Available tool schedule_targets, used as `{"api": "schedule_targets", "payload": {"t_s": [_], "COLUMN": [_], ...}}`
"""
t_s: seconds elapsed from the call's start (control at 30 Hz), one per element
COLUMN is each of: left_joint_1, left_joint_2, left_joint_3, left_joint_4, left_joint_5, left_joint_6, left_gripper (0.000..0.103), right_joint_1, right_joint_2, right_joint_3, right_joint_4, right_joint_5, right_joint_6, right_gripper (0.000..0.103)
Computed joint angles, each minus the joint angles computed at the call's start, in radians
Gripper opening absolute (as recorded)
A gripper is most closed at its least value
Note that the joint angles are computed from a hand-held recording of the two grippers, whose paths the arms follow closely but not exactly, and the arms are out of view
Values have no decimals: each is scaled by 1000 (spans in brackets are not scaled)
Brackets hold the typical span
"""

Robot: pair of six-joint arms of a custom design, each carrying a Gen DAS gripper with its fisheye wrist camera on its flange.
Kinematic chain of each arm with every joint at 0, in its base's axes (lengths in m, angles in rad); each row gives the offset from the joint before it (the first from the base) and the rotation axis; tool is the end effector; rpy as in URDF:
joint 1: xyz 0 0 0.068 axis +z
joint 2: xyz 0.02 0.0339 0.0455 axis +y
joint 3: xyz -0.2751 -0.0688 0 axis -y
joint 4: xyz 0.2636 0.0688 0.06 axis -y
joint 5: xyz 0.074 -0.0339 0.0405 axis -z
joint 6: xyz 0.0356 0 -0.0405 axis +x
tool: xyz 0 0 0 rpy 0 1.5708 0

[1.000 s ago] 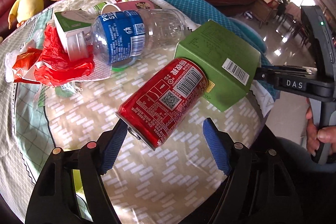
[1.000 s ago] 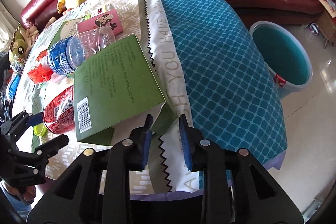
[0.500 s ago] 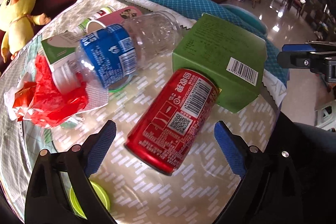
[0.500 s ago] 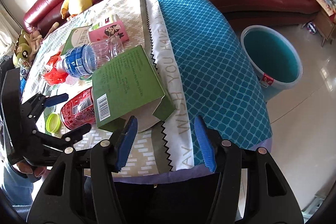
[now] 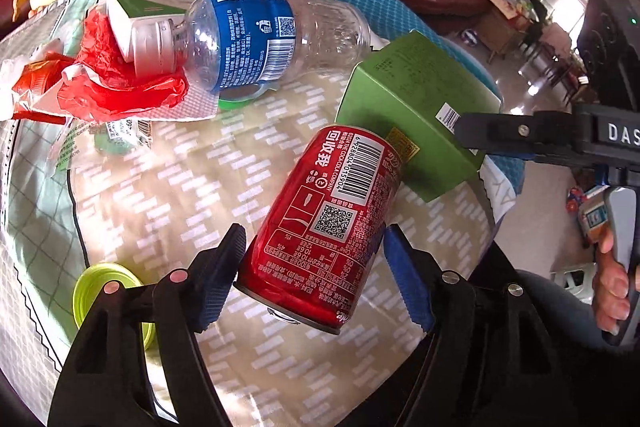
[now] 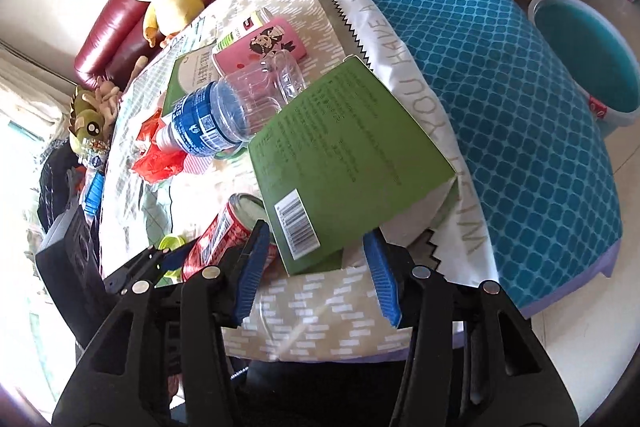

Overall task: Collect trash
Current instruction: 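Grasp the red cola can with the left tool while the right tool grasps the green box, then carry the can and green box over the teal bucket and release both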

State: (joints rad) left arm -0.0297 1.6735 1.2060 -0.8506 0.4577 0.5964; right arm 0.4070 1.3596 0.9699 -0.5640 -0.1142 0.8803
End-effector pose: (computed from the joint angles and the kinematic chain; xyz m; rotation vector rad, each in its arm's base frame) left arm 0.3364 -0.0257 0.2193 0.9173 2.5715 -0.5134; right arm 0.2668 0.1194 0.2486 0.5733 2.5826 0.6269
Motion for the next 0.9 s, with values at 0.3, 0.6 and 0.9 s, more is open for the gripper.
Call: {"api": "schedule_targets", "payload": {"t_s": [0.3, 0.6, 0.9], "left_joint_1": [-50, -95, -189], "left_joint_2": [52, -5, -13], "left_joint_3": [41, 25, 85], "left_joint_4": [16, 27, -9], "left_joint_5": [-61, -60, -63], "left_joint_6": [-11, -118, -197], "left_gripper": [75, 62, 62], "right_joint_1": [-10, -69, -170], "right_joint_2": [73, -40, -158], "right_joint_3": [31, 14, -34], "right_joint_4": [103, 47, 28], "right_joint_5": [-17, -16, -79], "right_joint_6": [-30, -126, -159], "right_gripper": [23, 8, 8]}}
